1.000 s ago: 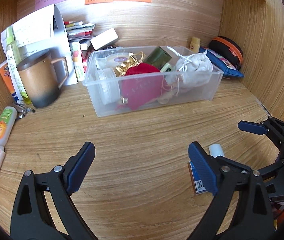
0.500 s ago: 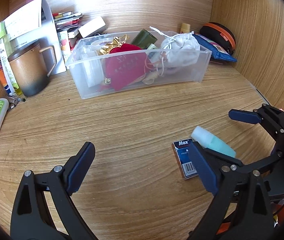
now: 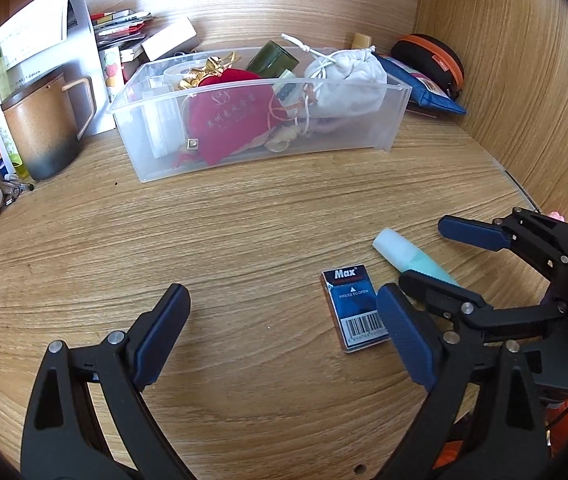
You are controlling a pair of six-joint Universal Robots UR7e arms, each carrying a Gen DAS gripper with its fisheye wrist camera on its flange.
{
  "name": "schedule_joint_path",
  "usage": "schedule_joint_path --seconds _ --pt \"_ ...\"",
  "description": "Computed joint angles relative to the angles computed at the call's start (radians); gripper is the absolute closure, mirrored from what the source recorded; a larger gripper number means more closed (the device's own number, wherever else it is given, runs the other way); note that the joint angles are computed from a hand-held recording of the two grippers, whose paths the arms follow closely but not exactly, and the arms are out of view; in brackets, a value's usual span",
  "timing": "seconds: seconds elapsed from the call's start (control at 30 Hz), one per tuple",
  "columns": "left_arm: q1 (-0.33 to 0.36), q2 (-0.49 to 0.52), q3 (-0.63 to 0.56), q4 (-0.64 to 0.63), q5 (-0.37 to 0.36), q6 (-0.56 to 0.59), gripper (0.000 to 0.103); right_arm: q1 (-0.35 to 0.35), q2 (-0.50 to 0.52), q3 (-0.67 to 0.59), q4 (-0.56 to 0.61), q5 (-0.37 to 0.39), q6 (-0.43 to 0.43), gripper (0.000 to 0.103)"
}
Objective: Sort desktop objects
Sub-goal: 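Move the left tool to the blue Max staple box while the right approaches the light-blue bottle, then close the left tool on the staple box while the right grasps the light-blue bottle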
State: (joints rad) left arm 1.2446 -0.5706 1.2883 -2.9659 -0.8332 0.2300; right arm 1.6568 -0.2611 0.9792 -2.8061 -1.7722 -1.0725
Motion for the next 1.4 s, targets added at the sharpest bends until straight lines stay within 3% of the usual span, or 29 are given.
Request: schedule_joint_path --seconds 0.07,0.27,0.7,1.0,1.13,1.3,1.4 --pt "-0.001 0.004 -0.006 0.01 0.003 -0.003 0.008 -0.002 -0.002 -0.001 0.01 0.005 -0.002 0.062" --pt "-0.006 0.031 -0.033 0.029 0.025 0.005 0.008 -0.008 0.005 -0.035 0.033 0.004 0.011 0.074" --pt "-0.018 0.076 -0.05 -0.049 0.069 0.07 0.008 -0.02 0.004 -0.068 0.095 0.025 0.048 0.077" --pt "-0.02 0.057 -0.014 -0.083 0.045 0.09 0.042 -0.02 0.004 -0.072 0.099 0.027 0.04 0.077" --pt "-0.023 0.057 -0.014 -0.085 0.047 0.114 0.07 -0.017 0.003 -0.07 0.106 0.026 0.038 0.078" --pt "-0.023 0.061 -0.018 -0.086 0.042 0.112 0.073 -0.014 0.007 -0.074 0.108 0.022 0.035 0.078" --pt "-0.029 0.081 -0.031 -0.13 0.096 0.138 0.075 -0.012 0.011 -0.074 0.096 0.014 0.044 0.08"
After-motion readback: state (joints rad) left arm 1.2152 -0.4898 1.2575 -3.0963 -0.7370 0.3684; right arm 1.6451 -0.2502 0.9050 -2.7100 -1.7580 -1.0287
